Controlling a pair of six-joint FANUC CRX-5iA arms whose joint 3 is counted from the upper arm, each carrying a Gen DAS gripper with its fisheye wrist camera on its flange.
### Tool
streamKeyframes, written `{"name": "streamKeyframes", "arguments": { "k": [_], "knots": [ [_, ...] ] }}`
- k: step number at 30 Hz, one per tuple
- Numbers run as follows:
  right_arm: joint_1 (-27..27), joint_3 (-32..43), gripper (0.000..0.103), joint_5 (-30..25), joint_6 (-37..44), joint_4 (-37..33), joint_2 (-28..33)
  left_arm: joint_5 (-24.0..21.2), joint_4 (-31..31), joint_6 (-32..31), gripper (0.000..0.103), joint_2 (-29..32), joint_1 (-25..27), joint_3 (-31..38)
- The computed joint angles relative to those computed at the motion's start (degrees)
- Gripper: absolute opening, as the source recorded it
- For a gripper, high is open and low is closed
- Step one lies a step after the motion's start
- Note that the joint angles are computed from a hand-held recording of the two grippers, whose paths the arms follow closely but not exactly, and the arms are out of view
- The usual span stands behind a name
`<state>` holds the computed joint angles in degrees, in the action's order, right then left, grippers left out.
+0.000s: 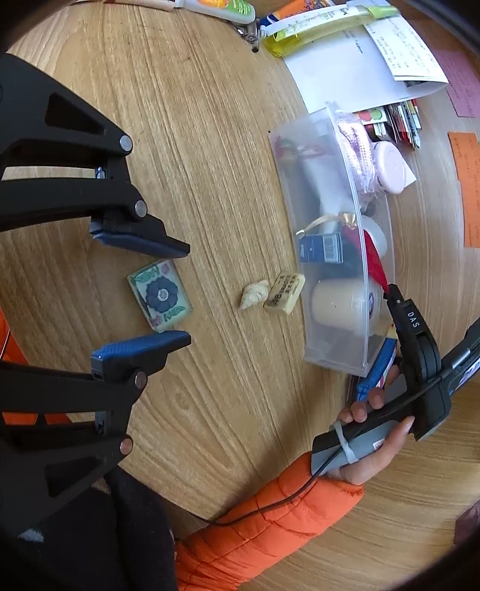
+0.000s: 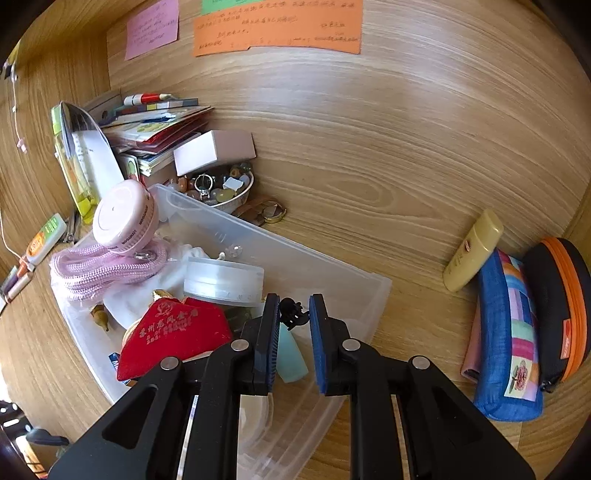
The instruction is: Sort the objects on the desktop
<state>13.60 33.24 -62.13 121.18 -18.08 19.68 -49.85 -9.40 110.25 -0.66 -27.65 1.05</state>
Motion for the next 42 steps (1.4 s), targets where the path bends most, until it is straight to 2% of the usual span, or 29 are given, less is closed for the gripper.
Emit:
{"name": "streamKeyframes", "arguments": {
  "k": [12,15,17,21,23,25,32,37,42],
  "knots": [
    [2.00,-5.72,0.015,5.18,3.28,2.55,-3.77,4.73,2.81,1.11,0.040,-1.54,3.94,-1.72],
    [1.82,-6.63,0.028,5.81,3.66,1.95,-4.67,4.90,2.36,1.10,0.040,-1.53,4.79,-0.48],
    [1.50,-7.88,0.042,6.91,4.41,0.99,-5.86,5.39,3.01,0.19,0.040,-1.39,5.62,0.34],
    [0.78,-9.96,0.050,8.01,6.62,-0.86,-8.30,6.00,3.24,-1.03,0.040,-0.51,6.80,2.91],
    [0.46,-10.95,0.063,8.29,7.48,-1.52,-9.44,7.11,5.04,-2.78,0.040,0.24,7.84,3.76],
    [-0.25,-12.12,0.070,8.64,9.11,-3.15,-10.85,7.13,4.62,-2.75,0.040,1.29,8.15,5.56],
    [-2.35,-16.14,0.075,9.52,15.64,-7.69,-15.39,6.70,6.52,-5.77,0.040,5.52,9.28,10.88],
    [-4.63,-15.74,0.079,6.66,17.29,-12.23,-15.99,5.77,6.60,-7.03,0.040,8.05,9.17,13.93],
    [-5.42,-15.94,0.079,3.57,17.38,-14.02,-15.83,2.65,4.88,-6.49,0.040,11.44,9.16,17.97]
  ]
}}
